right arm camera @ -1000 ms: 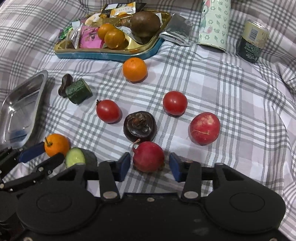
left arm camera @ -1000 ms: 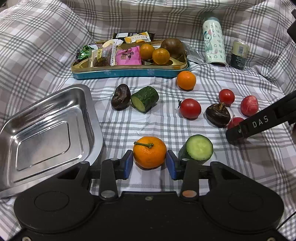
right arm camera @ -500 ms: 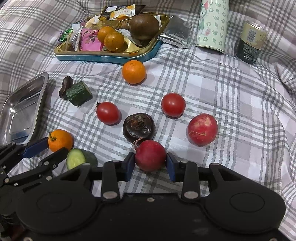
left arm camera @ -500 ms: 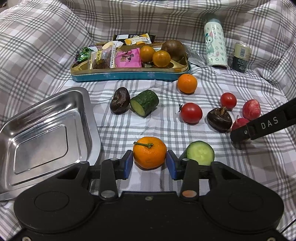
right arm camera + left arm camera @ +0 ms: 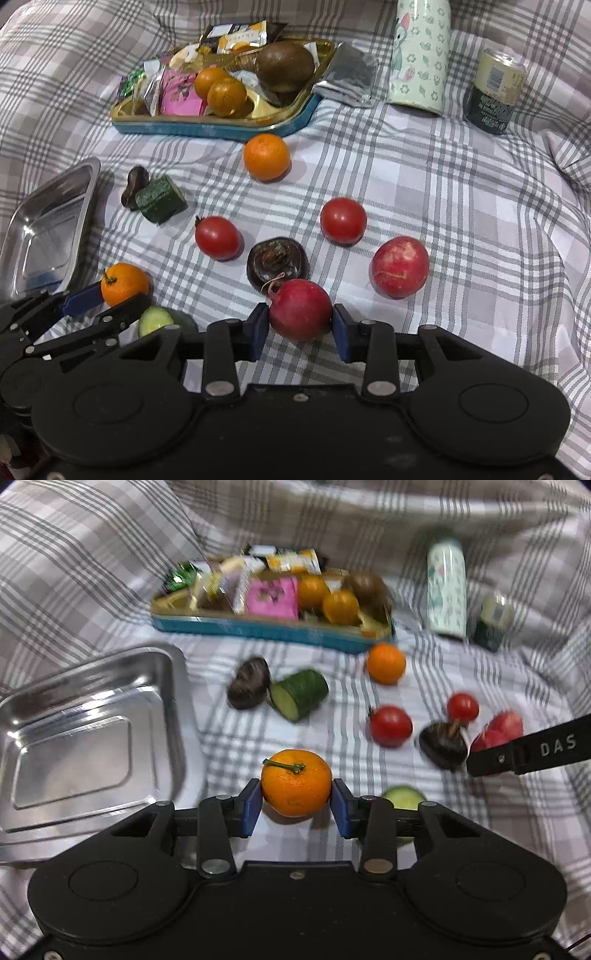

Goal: Organize fruits
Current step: 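Carry the orange with the left tool while the right tool carries the radish to the steel tray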

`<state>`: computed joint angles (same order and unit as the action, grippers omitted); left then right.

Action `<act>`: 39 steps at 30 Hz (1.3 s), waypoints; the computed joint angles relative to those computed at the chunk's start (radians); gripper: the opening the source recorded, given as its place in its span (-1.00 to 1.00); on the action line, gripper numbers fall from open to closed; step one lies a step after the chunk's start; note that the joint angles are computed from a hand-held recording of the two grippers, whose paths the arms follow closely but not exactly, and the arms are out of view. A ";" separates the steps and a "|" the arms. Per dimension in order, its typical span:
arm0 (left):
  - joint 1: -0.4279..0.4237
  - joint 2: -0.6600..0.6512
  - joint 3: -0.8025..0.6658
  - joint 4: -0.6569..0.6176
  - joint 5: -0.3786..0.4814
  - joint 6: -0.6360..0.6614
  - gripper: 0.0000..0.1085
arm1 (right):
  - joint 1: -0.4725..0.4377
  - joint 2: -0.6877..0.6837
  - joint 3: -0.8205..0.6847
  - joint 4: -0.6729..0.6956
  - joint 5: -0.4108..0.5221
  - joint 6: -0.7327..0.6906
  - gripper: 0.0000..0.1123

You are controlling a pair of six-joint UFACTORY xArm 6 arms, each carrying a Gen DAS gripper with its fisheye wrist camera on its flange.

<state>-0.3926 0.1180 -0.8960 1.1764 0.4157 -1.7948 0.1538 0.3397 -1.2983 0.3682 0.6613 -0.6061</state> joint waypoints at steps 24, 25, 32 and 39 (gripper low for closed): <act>0.104 -0.437 0.361 0.005 0.288 -0.115 -0.11 | 0.223 -0.171 0.191 0.776 -0.145 -0.529 -0.32; 0.103 -0.442 0.368 0.003 0.300 -0.116 -0.11 | 0.235 -0.172 0.197 0.797 -0.142 -0.537 -0.32; 0.120 -0.468 0.421 0.029 0.299 -0.149 -0.11 | 0.312 -0.158 0.227 0.851 -0.171 -0.591 -0.32; 0.144 -0.478 0.439 0.053 0.262 -0.210 -0.11 | 0.349 -0.126 0.217 0.843 -0.204 -0.580 -0.32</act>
